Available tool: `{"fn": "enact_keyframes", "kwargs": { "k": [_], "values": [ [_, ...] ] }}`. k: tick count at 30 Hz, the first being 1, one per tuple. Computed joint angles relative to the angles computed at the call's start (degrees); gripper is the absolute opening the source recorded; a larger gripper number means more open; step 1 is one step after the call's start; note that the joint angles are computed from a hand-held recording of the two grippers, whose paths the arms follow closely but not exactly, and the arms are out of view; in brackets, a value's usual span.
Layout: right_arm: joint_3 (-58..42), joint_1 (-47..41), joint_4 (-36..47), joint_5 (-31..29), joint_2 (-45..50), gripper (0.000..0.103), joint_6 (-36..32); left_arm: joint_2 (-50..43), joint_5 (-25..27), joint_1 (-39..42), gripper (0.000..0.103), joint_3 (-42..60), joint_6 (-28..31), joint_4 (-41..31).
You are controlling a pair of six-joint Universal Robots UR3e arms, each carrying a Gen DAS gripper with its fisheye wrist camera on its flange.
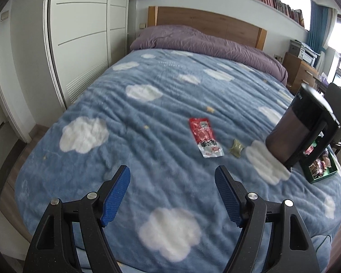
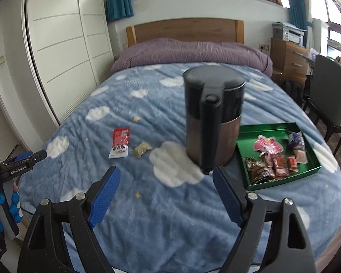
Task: Organize snacks
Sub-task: 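Move both open grippers toward the red-and-white and olive packets on the blanket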
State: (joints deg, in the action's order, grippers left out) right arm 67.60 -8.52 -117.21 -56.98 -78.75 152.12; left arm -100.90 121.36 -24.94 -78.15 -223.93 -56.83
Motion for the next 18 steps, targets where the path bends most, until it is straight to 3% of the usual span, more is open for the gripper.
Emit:
{"fn": "enact_keyframes", "kwargs": {
  "k": [10, 18],
  "values": [
    [-13.99, 11.0, 1.63, -6.52, 16.62, 0.103, 3.29, -7.96, -7.75, 6.35, 0.072, 3.01, 4.39, 4.42],
    [-31.23, 16.04, 6.18, -11.25, 32.45, 0.103, 6.44, -26.28, -15.8, 10.72, 0.072, 23.67, 8.52, 2.75]
  ]
}}
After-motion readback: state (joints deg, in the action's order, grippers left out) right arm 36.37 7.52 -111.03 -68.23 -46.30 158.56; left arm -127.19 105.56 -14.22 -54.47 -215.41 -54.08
